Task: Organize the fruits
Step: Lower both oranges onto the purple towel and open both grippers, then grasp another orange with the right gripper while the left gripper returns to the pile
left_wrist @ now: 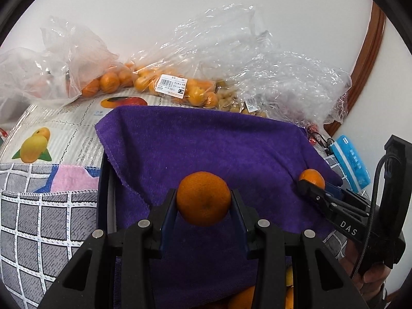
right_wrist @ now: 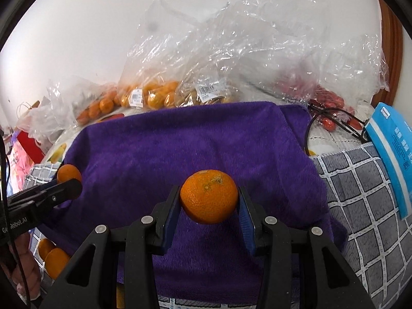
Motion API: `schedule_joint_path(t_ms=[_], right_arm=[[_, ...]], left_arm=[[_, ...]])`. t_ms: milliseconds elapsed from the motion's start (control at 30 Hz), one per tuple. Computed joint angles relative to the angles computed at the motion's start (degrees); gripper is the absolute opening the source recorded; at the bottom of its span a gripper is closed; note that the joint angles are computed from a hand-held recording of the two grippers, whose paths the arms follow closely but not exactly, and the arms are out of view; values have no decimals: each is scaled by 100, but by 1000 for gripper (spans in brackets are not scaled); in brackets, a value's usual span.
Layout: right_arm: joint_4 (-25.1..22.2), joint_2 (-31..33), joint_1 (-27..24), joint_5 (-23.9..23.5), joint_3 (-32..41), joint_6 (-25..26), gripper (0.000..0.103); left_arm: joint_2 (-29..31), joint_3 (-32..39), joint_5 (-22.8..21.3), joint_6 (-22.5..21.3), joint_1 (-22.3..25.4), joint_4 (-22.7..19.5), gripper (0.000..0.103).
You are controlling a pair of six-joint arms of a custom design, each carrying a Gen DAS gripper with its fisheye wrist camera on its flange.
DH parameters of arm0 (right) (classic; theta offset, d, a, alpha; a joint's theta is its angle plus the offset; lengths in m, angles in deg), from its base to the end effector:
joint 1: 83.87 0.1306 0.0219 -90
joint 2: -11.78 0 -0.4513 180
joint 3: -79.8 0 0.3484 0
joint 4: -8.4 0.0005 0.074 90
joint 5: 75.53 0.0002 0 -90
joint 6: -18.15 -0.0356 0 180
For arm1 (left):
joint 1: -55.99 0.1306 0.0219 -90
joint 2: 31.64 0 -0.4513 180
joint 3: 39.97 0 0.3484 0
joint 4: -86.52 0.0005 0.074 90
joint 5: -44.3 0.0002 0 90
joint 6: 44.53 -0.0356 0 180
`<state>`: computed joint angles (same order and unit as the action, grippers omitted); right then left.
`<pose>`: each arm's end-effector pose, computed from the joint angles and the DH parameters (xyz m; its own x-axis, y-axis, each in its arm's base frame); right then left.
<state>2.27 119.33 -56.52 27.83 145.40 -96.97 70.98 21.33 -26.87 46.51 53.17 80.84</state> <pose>0.4388 0.2172 0.2470 -0.7299 0.0874 -0.6779 0.0000 0.9918 0.1279 0.4543 -0.0344 0.2621 -0.7352 0.0190 -0.6776 0.2531 0.9350 -0.2484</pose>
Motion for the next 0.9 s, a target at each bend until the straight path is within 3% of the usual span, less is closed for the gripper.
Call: schedule_joint_path(t_ms=[133,300,467,700,800,900], right_arm=[[18,-26,28,88,-15,-20,45],[227,-174,59,245,-139,-56,63],[271,-304,127,564,-215,-130,72],[441,-583,382,943,-324,61,72],[215,-814,576,1163,-273,-5,72],[-24,-1059,855,1609,-292,-72,72]], left_arm=[[6,-15,-83,-21,-1,63,42],[-82,-96,-18,8,18,261,53],[-258,-239,73,184,80,553,56],[-568,-468,-8,289,71,1071,56],[-844,-484,-186,125,30,798,56],[-1163,-576,89,-37,96,519,56]])
